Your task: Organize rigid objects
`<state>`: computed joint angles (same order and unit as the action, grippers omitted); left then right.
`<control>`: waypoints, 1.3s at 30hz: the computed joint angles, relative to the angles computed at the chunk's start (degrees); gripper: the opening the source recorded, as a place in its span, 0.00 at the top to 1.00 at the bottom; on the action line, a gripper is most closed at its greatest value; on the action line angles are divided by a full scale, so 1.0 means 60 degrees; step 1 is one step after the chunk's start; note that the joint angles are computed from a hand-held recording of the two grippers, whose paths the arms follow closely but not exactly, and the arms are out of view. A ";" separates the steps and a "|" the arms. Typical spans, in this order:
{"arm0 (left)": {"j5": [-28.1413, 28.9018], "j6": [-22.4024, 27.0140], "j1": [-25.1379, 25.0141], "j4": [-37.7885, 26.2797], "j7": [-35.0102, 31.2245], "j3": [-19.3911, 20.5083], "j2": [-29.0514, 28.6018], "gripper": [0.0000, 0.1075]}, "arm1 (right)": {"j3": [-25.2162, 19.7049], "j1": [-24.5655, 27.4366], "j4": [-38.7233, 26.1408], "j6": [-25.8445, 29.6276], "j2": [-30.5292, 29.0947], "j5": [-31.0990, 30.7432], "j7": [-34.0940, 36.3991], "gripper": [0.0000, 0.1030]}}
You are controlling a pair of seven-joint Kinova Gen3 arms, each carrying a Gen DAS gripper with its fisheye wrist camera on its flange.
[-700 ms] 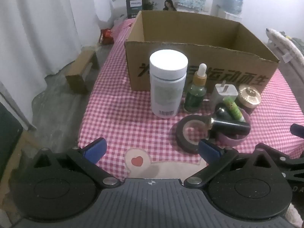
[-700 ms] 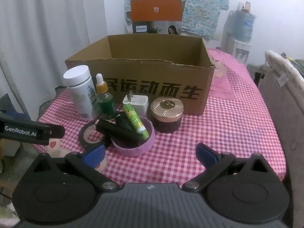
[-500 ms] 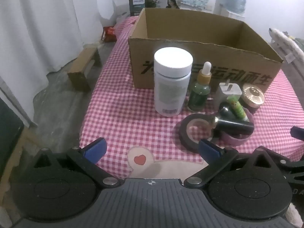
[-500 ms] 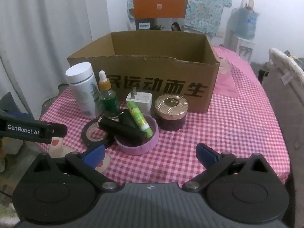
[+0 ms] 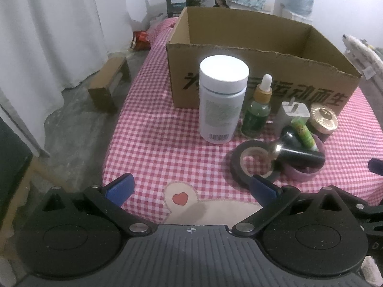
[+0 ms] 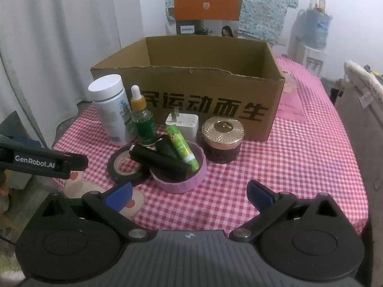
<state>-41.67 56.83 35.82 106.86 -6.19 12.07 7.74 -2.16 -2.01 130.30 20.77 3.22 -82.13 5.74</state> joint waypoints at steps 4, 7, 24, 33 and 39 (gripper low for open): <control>0.0028 -0.0011 -0.0018 0.0002 0.0007 -0.0001 -0.0008 0.04 | -0.0004 -0.0006 -0.0027 0.0007 0.0022 0.0143 -0.0173 0.00; 0.0018 -0.0022 -0.0028 0.0013 0.0001 -0.0002 -0.0013 0.04 | -0.0009 0.0011 -0.0012 0.0007 0.0015 0.0068 -0.0113 0.00; 0.0166 -0.0049 -0.0072 -0.0080 -0.0243 -0.0051 0.0077 0.04 | -0.0027 0.0000 -0.0068 -0.0014 0.0060 0.0117 -0.0140 0.00; 0.0281 -0.0177 -0.0140 -0.0072 -0.0350 -0.0127 0.0118 0.04 | -0.0083 -0.0009 -0.0153 -0.0073 0.0137 0.0312 -0.0308 0.00; 0.0451 -0.0360 -0.0254 -0.0031 -0.0515 -0.0208 0.0198 0.04 | -0.0185 -0.0006 -0.0223 -0.0162 0.0232 0.0436 -0.0396 0.00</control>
<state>-38.97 54.67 34.29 106.68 -9.28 10.82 8.93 -3.27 -2.05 128.96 19.79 4.61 -79.51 3.36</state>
